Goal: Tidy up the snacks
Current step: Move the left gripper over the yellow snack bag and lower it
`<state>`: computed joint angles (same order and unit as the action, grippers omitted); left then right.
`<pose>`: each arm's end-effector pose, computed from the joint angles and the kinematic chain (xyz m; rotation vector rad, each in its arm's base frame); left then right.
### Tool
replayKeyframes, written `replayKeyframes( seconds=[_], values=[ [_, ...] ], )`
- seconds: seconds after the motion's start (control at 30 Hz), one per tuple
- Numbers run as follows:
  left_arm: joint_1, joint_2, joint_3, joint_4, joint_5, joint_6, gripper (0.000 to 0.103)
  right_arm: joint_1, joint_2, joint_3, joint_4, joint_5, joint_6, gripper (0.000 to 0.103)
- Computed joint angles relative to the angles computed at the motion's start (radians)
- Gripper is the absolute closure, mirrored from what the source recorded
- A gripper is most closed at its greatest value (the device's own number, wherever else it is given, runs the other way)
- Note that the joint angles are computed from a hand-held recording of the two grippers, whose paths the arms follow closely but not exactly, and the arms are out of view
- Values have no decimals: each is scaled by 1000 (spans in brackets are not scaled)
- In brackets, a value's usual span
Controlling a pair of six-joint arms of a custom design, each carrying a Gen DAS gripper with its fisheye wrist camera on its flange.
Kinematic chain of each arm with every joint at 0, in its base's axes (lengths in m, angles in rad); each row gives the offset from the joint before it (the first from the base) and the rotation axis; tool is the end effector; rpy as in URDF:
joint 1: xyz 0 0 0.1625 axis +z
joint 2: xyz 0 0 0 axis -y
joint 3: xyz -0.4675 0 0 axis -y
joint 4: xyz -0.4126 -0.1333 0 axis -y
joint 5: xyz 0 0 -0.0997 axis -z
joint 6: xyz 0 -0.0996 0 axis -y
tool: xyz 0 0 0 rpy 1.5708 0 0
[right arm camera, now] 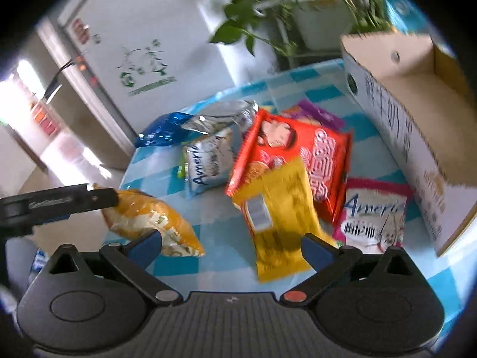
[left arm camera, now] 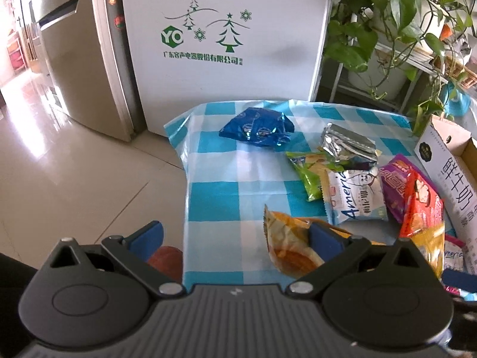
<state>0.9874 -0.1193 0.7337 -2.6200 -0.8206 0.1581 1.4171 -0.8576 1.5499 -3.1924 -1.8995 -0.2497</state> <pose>-0.3402 -0.8807 -0.0438 0.6758 2.3155 -0.7185 -0.0162 -0.7652 0.2762 -0.0850 -2.4309 1.1099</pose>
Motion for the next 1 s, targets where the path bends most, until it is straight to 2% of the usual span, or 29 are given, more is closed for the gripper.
replayKeyframes(
  seconds=[0.13,0.23,0.33,0.4,0.6,0.73,1.0],
  values=[
    [-5,-5,21,-52,43,35,1,23,-8,2,-17,-88,-57,0],
    [-1,-33,58,-66,8,16,1,29,-4,-1,-27,-143,-71,0],
    [0,-56,96,-105,-12,27,1,28,1,-6,1,-185,-45,0],
    [5,-70,111,-107,-51,23,1,30,11,-17,16,-217,-29,0],
    [12,-89,128,-15,-98,23,1,26,28,-43,43,-251,31,0],
    [15,-102,146,35,-79,-11,1,28,35,-54,62,-272,48,0],
    [6,-126,172,172,-41,-188,1,25,45,-77,104,-262,91,0]
  ],
)
